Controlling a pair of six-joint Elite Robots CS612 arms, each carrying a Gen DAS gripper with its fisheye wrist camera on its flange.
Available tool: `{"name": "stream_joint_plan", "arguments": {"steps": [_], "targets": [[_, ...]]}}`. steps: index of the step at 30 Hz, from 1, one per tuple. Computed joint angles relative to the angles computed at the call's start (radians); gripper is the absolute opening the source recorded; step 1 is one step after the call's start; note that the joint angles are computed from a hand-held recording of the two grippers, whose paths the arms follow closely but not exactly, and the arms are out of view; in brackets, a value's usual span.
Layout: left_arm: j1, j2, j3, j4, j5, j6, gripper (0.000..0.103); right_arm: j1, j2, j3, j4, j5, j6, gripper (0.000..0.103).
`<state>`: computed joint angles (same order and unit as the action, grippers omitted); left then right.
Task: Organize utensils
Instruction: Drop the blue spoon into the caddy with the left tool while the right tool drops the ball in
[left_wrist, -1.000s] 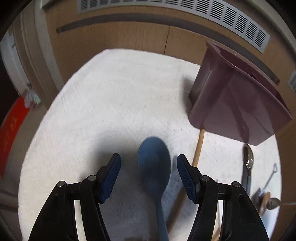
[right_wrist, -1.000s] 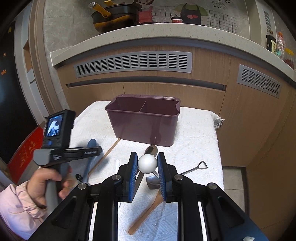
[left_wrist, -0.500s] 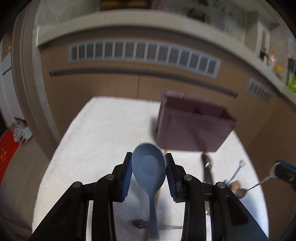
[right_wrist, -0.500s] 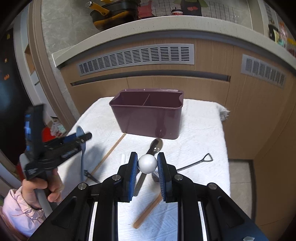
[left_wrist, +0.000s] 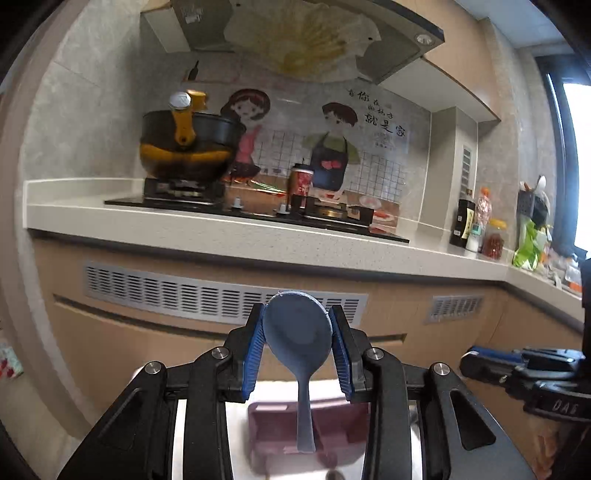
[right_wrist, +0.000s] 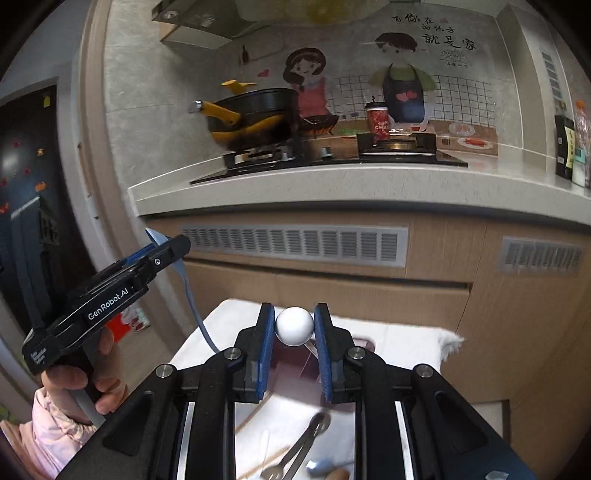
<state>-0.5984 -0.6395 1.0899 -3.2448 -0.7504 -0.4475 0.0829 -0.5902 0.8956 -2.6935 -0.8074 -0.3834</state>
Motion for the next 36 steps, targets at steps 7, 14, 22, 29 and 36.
{"name": "stream_joint_plan", "arguments": {"steps": [7, 14, 22, 29, 36], "targets": [[0.051, 0.101, -0.137, 0.129, -0.105, -0.043, 0.035, 0.026, 0.151, -0.260, 0.266, -0.071, 0.012, 0.019], [0.072, 0.160, -0.190, 0.264, -0.175, -0.105, 0.035, 0.046, 0.255, -0.413, 0.428, -0.151, -0.034, 0.019], [0.073, 0.147, -0.154, 0.309, -0.208, -0.131, 0.039, 0.061, 0.210, -0.282, 0.234, -0.259, -0.084, 0.035], [0.044, 0.068, -0.011, 0.355, -0.141, -0.202, 0.047, 0.037, 0.112, -0.075, 0.044, -0.228, -0.103, 0.072], [0.021, 0.020, 0.112, 0.471, -0.247, -0.348, 0.048, 0.047, 0.057, 0.087, -0.042, -0.381, -0.162, 0.092]]}}
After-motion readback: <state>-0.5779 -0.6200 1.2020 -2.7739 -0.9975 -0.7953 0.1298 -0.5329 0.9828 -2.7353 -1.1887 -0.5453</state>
